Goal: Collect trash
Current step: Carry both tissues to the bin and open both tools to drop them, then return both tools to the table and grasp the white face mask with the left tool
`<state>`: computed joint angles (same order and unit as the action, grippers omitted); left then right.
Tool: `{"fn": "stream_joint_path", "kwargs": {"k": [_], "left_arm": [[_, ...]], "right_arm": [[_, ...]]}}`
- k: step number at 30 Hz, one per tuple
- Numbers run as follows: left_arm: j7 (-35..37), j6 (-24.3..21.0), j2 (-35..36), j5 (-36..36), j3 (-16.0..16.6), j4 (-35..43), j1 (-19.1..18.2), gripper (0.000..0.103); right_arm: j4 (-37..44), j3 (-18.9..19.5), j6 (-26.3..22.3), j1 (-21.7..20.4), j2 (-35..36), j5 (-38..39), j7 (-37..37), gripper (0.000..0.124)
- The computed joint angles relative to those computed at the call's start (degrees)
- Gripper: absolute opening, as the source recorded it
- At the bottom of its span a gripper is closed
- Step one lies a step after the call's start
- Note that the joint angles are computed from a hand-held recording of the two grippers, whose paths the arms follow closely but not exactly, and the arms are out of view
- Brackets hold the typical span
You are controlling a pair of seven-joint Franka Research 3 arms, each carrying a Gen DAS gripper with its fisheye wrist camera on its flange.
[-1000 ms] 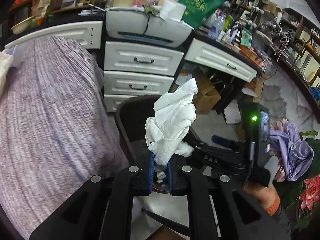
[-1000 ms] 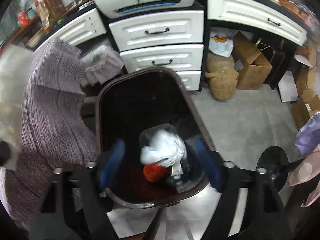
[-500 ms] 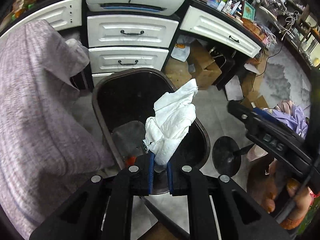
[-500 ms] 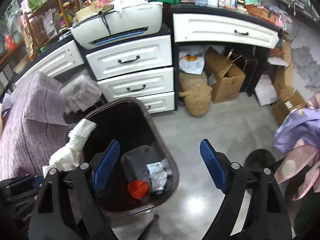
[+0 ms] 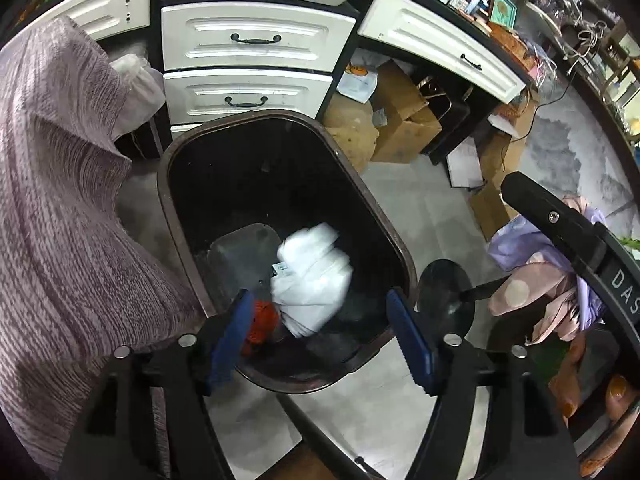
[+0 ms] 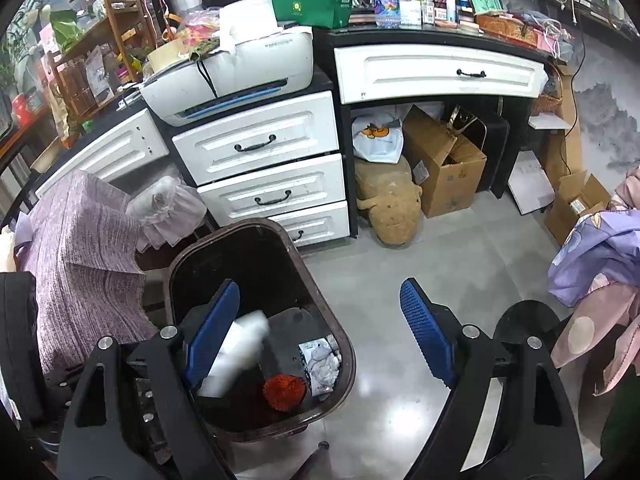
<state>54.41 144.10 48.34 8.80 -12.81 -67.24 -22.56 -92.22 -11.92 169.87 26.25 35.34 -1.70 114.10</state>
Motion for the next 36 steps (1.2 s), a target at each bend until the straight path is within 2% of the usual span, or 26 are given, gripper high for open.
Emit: {"fn": "stream_joint_path", "kwargs": {"k": [3, 5, 9, 12, 14, 21, 24, 26, 29, 31, 33, 36], "left_arm": [[0.3, 0.3, -1.0, 0.0, -0.1, -1.2, 0.2, 0.075], [-0.1, 3.1, -3.1, 0.2, -0.1, -4.3, 0.4, 0.078], [-1.1, 7.8, -6.5, 1.3, 0.1, -9.3, 0.5, 0.084], [-2.6, 11.6, -9.8, 3.0, 0.9, -13.8, 0.0, 0.086], [-4.4, 13.5, -11.6, 5.2, 2.3, -16.0, -1.0, 0.087], [-15.0, 20.1, -18.0, 15.9, 8.3, -24.1, -4.8, 0.094], [-22.5, 23.0, -21.2, 22.3, 12.3, -28.1, -7.2, 0.097], [-27.8, 23.6, -23.3, 27.3, 14.8, -30.4, -8.8, 0.097], [-33.3, 24.0, -26.0, 32.8, 16.1, -33.4, -9.0, 0.097], [-37.5, 24.3, -27.9, 36.6, 17.0, -35.6, -9.1, 0.097], [-41.8, 24.2, -29.9, 41.2, 18.1, -37.7, -9.4, 0.097], [-47.4, 23.3, -32.8, 46.9, 18.7, -40.9, -9.1, 0.097]], "right_arm": [[-1.0, 1.6, 2.0, -1.2, -0.7, 1.3, -0.9, 0.082], [-1.8, 2.8, 3.8, -2.1, -1.0, 2.7, -1.8, 0.084], [-4.2, 2.8, 8.9, -1.8, -2.0, 5.9, -2.5, 0.086], [-4.3, 1.7, 9.7, -0.8, -2.1, 7.8, -3.6, 0.088], [-4.4, 2.4, 10.0, -1.1, -2.2, 9.0, -4.6, 0.088], [-4.3, 7.8, 11.1, -4.6, -2.4, 13.1, -9.9, 0.089], [-4.6, 10.0, 12.4, -5.8, -2.6, 14.2, -12.6, 0.090], [-4.8, 11.6, 13.3, -6.7, -2.8, 15.2, -14.4, 0.092], [-4.4, 13.1, 13.8, -7.1, -2.8, 16.0, -17.1, 0.093], [-4.2, 15.5, 13.7, -8.5, -2.9, 16.3, -19.5, 0.093], [-3.9, 21.0, 14.1, -12.3, -2.6, 16.8, -23.2, 0.093], [-3.7, 25.7, 15.7, -14.9, -2.4, 17.7, -27.3, 0.093]]}}
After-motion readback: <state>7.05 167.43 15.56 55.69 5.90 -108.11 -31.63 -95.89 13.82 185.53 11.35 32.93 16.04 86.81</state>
